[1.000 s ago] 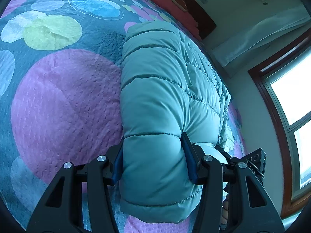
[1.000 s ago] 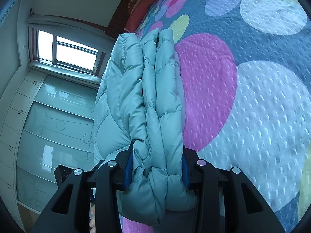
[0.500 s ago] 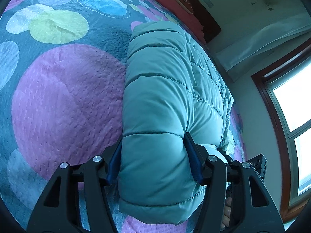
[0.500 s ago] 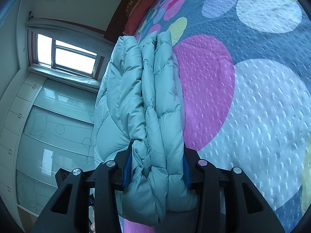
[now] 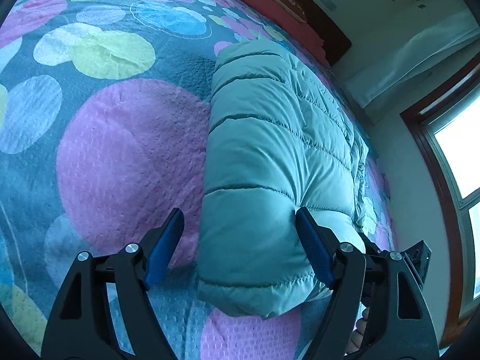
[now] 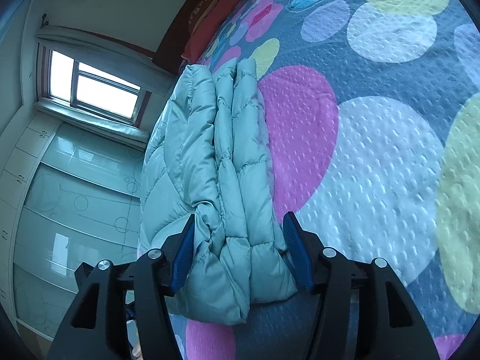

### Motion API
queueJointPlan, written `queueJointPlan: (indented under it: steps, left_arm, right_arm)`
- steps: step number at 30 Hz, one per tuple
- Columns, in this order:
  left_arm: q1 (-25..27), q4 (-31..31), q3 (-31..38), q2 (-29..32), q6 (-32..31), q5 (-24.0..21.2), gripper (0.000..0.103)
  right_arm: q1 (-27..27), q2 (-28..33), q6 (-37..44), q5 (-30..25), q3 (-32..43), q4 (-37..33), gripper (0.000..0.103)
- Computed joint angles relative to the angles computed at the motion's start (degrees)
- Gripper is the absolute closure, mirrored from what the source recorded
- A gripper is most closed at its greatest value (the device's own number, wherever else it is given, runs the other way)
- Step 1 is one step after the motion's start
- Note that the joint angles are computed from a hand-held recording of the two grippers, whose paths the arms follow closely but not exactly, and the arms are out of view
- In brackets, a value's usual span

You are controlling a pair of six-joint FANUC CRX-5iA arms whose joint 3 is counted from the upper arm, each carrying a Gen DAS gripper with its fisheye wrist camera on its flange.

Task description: Fold large clothes

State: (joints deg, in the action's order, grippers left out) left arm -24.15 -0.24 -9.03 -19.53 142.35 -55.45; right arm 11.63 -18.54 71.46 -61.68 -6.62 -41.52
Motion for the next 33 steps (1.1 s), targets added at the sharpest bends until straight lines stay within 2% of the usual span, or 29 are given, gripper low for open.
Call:
queueJointPlan:
  steps: [4, 8, 11, 14, 16, 21, 24, 33]
  left_arm:
    - [-7.96, -12.80, 7.57, 1.34, 5.82, -9.41, 0.026]
    - [-16.51, -23.53, 13.92, 3.10, 10.23, -18.91, 0.020]
    - [-23.06, -30.62, 17.98, 4.55, 13.30, -25.54, 0.014]
    - [-28.78, -36.20, 21.22, 5.71, 15.11, -30.83, 0.011]
    - [-32.22, -39.37, 23.67, 6.99, 15.86, -34.63, 0.009]
    - [-39.89, -46.87, 29.57, 10.37, 15.61, -43.15, 0.007]
    - [-43.35, -50.07, 32.54, 12.09, 14.46, -46.79, 0.007]
    - [-49.04, -55.42, 37.07, 14.23, 14.42, -52.17, 0.007]
  right_arm:
    - [6.97, -4.65, -8.00, 2.32, -2.62, 12.06, 0.039]
    - [18.27, -9.35, -19.32, 2.78, -5.85, 30.25, 0.039]
    - [27.75, -12.55, -27.97, 0.98, -8.80, 44.03, 0.032]
    - [36.22, -15.06, -34.44, -2.16, -11.25, 55.01, 0.032]
    - [41.39, -16.35, -38.16, -4.53, -12.46, 60.64, 0.027]
    - [50.69, -18.53, -43.69, -9.57, -14.15, 69.22, 0.027]
    - [56.04, -19.58, -46.07, -12.81, -14.47, 73.29, 0.027]
    - [69.93, -21.52, -52.32, -20.54, -14.90, 83.20, 0.027]
